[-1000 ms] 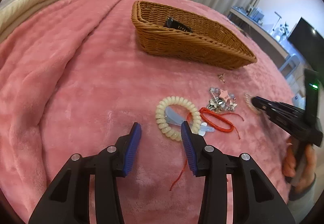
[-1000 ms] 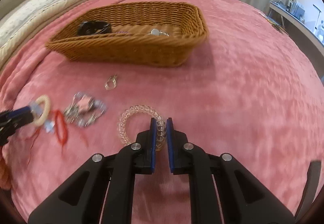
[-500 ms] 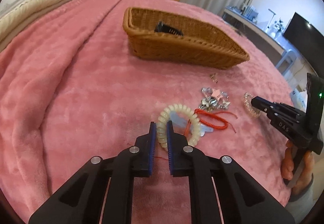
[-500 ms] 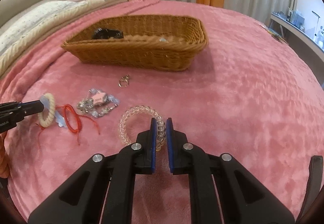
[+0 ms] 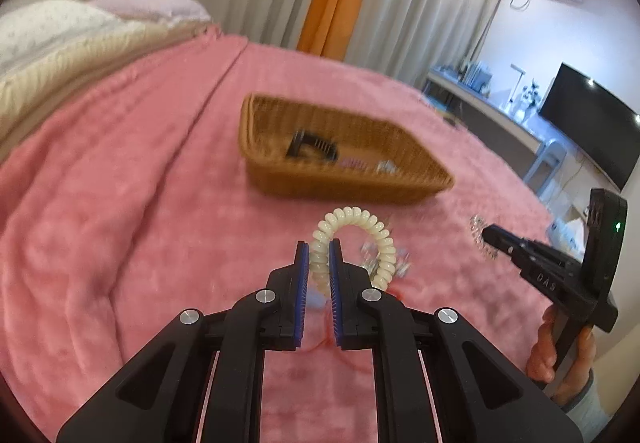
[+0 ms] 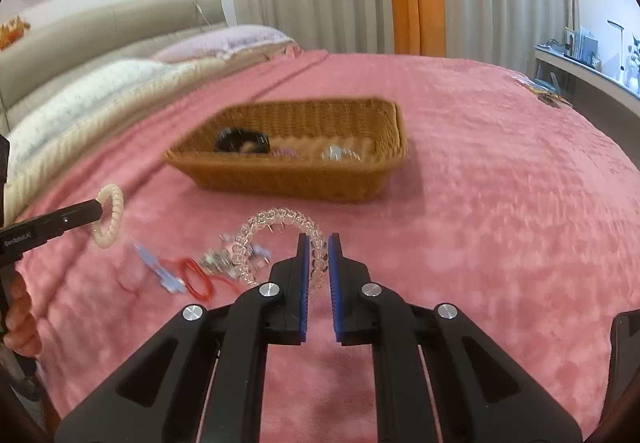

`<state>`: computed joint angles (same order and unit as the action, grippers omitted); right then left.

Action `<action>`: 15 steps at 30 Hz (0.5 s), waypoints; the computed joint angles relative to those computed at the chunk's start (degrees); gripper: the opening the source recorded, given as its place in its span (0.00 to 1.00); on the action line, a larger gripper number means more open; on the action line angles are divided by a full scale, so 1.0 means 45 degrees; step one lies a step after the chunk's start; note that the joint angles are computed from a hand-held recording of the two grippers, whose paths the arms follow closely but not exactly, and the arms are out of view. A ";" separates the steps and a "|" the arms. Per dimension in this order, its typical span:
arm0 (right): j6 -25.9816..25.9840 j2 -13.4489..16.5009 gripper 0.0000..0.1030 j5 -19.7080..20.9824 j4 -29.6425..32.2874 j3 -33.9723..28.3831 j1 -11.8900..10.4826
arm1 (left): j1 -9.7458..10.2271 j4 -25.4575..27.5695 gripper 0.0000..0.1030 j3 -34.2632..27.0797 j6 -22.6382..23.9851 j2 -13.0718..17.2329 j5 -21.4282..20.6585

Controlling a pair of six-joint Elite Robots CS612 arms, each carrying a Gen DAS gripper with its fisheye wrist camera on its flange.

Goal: Organize jewelry
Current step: 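Carry the white hair tie and bead bracelet into the basket and open both tools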

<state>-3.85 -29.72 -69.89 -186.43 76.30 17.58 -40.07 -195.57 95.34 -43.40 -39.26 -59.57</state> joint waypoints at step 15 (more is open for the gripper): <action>0.0680 0.1300 0.07 -0.0667 0.2603 -0.4470 0.0260 | 0.0656 0.0743 0.08 -0.2816 0.1932 0.0343 0.0328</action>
<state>-0.79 -23.88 -72.89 -174.72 56.18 18.75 -37.12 -192.22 82.66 -34.70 -37.72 -58.09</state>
